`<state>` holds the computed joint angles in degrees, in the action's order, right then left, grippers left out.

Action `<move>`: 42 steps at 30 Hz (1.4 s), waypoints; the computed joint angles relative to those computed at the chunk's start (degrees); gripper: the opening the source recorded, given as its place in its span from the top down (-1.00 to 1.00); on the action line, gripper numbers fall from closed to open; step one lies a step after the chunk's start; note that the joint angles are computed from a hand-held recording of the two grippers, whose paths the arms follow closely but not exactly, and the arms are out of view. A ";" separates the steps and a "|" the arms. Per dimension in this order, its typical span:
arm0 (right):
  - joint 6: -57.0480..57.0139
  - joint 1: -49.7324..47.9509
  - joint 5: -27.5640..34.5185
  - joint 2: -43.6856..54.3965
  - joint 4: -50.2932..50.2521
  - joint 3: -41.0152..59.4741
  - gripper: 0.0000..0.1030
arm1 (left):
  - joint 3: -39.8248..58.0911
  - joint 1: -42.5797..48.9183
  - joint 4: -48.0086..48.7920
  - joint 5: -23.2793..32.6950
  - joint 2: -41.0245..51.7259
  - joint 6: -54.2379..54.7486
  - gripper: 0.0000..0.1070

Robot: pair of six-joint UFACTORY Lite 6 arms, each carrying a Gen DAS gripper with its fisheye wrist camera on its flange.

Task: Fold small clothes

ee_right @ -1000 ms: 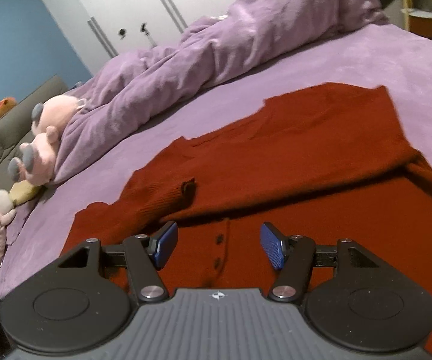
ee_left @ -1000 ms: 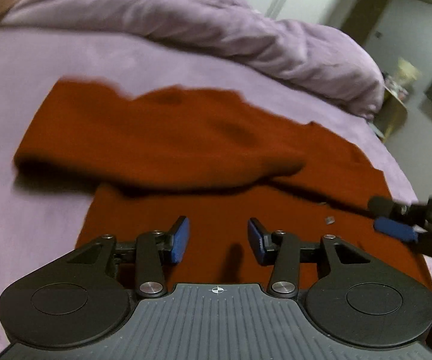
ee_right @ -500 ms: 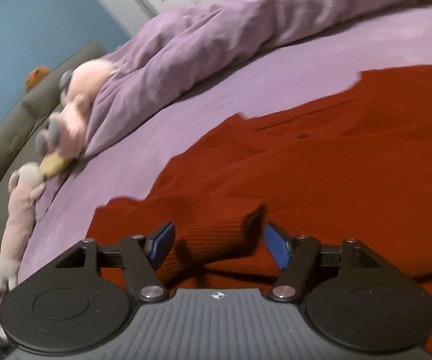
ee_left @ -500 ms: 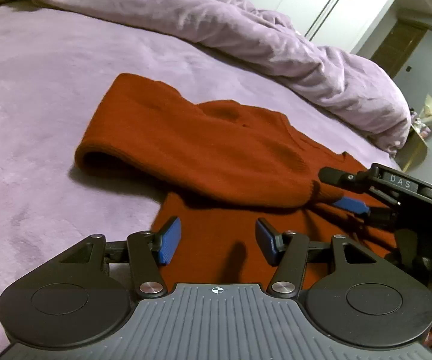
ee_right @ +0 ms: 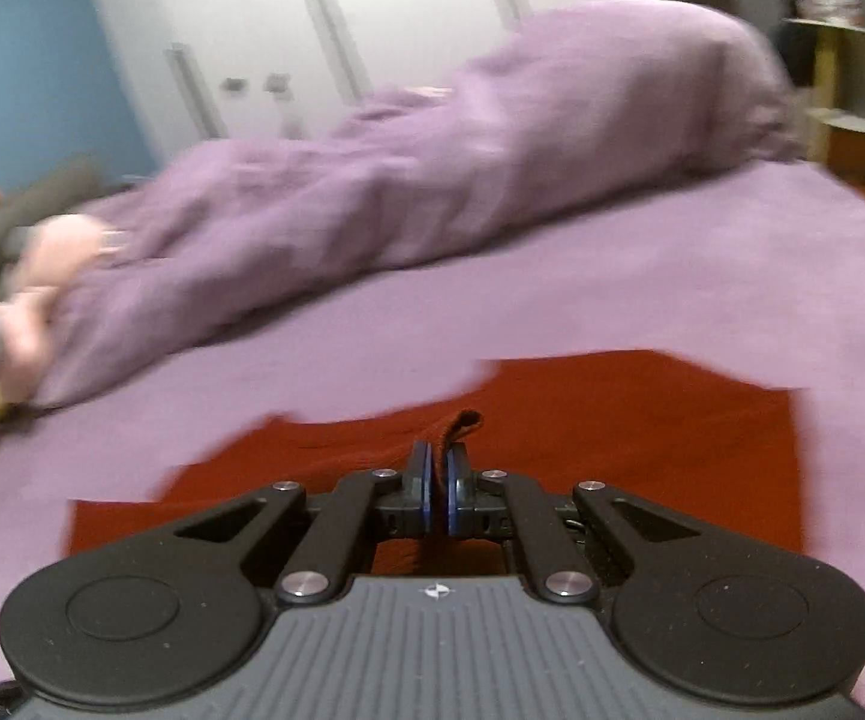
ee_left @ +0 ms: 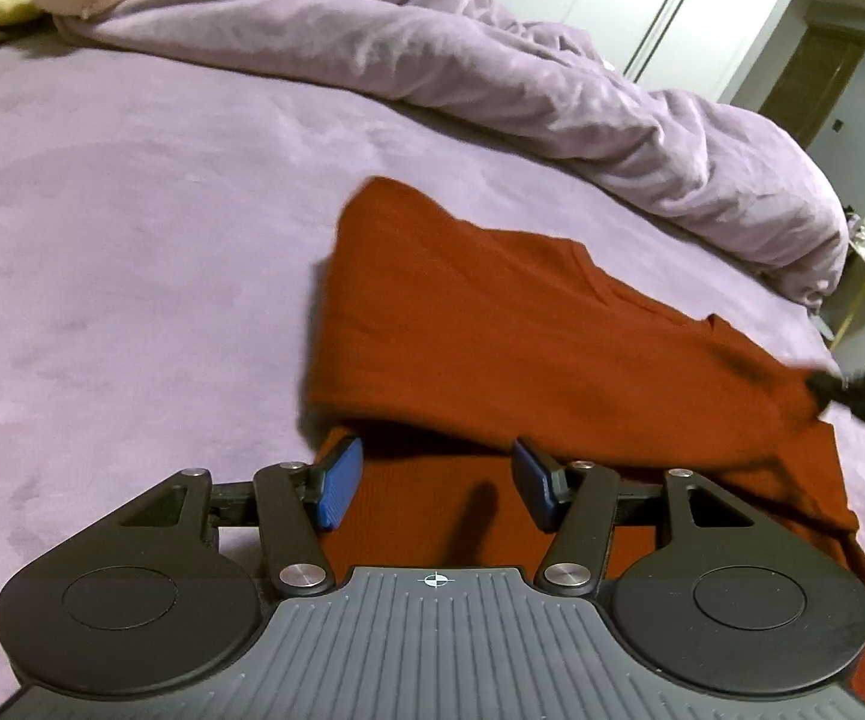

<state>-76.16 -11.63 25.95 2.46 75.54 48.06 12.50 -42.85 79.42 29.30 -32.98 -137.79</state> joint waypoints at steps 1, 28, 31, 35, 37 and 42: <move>1.65 -2.10 0.62 2.60 -3.08 1.74 0.91 | 0.66 0.41 1.73 -0.55 1.41 -1.71 -0.13; -19.48 -4.93 -6.40 3.75 6.75 -1.15 0.91 | 10.31 -1.72 -3.15 3.38 10.04 6.37 -0.18; -18.97 -2.29 -14.24 1.72 6.88 -3.02 0.87 | 12.01 -2.00 -1.67 3.13 12.50 5.95 -0.18; -10.56 -5.88 -5.23 -3.59 5.04 -5.58 0.48 | 14.99 -1.73 1.25 2.49 16.47 4.89 -0.18; -5.43 -7.41 3.02 -2.41 2.79 -4.89 0.38 | 16.76 -0.49 4.33 0.30 19.32 2.31 -0.18; -3.57 -2.04 3.04 6.95 2.94 -1.14 0.38 | 21.67 2.77 9.41 -5.73 29.00 0.64 -0.13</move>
<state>-79.73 -13.67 28.99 9.41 78.48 46.92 34.16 -40.08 88.84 23.57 -3.98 -137.14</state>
